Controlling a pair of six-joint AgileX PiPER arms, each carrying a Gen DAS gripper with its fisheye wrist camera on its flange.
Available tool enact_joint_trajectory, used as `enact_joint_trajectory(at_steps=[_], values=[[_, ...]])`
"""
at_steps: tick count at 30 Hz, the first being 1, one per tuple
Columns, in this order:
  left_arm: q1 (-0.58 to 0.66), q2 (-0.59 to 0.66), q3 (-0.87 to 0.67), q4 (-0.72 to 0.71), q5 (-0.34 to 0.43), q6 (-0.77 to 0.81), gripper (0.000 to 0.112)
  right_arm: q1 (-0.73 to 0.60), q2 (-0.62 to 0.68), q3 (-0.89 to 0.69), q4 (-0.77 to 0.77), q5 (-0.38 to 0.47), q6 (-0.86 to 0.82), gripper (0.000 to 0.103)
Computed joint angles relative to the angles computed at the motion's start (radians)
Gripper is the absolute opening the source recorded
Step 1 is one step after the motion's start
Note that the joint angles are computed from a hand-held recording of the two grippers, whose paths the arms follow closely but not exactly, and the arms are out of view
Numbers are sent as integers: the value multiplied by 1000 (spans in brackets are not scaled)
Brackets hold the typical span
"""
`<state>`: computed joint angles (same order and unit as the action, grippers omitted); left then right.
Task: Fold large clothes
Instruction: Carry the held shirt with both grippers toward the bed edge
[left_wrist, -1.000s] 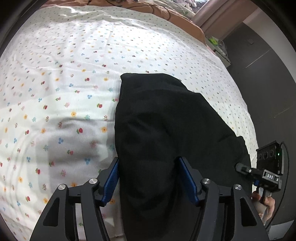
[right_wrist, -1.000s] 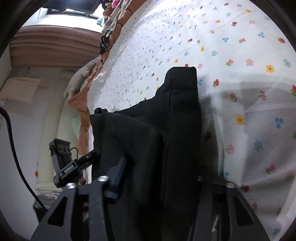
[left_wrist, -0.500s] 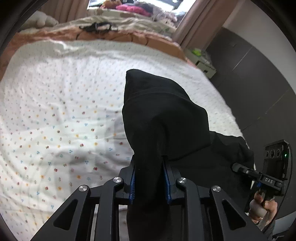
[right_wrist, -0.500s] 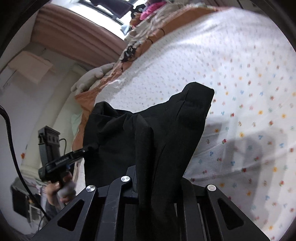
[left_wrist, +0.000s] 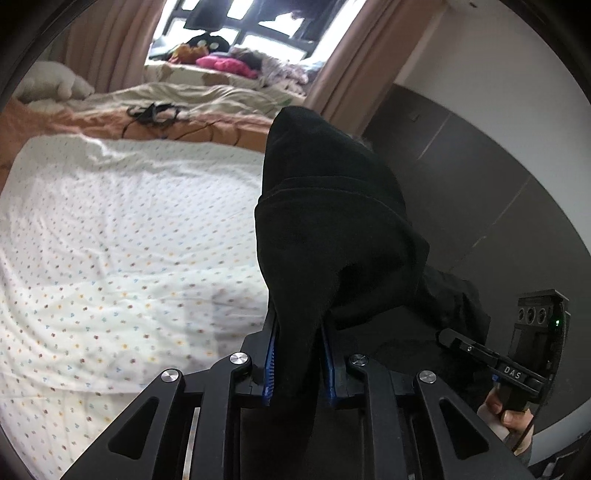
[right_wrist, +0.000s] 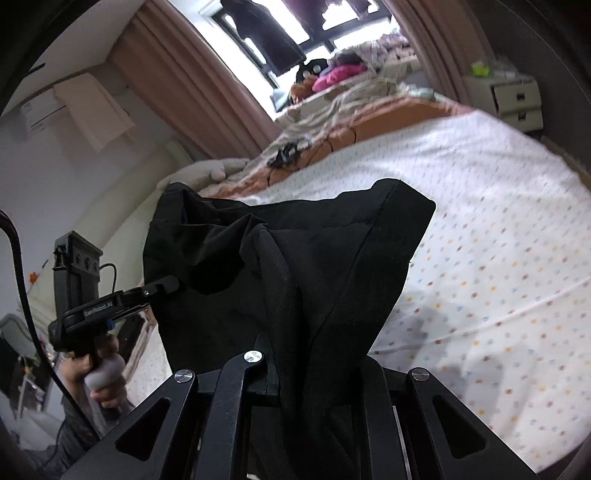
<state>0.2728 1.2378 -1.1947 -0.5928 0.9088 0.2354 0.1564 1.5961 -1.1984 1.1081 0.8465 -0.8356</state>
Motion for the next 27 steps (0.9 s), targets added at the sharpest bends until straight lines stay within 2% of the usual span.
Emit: enact_joint_trajectory(at_steps=[6, 12, 21, 27], values=[[-208, -29, -62, 132, -45, -216, 21, -95, -94, -13, -54, 49, 30, 12], [-463, 24, -145, 314, -108, -470, 21, -215, -149, -85, -132, 114, 54, 12], [-732, 201, -322, 443, -165, -678, 20, -481, -157, -225, -183, 255, 16, 12], [-829, 361, -522, 459, -121, -718, 20, -610, -113, -338, -212, 316, 29, 12]])
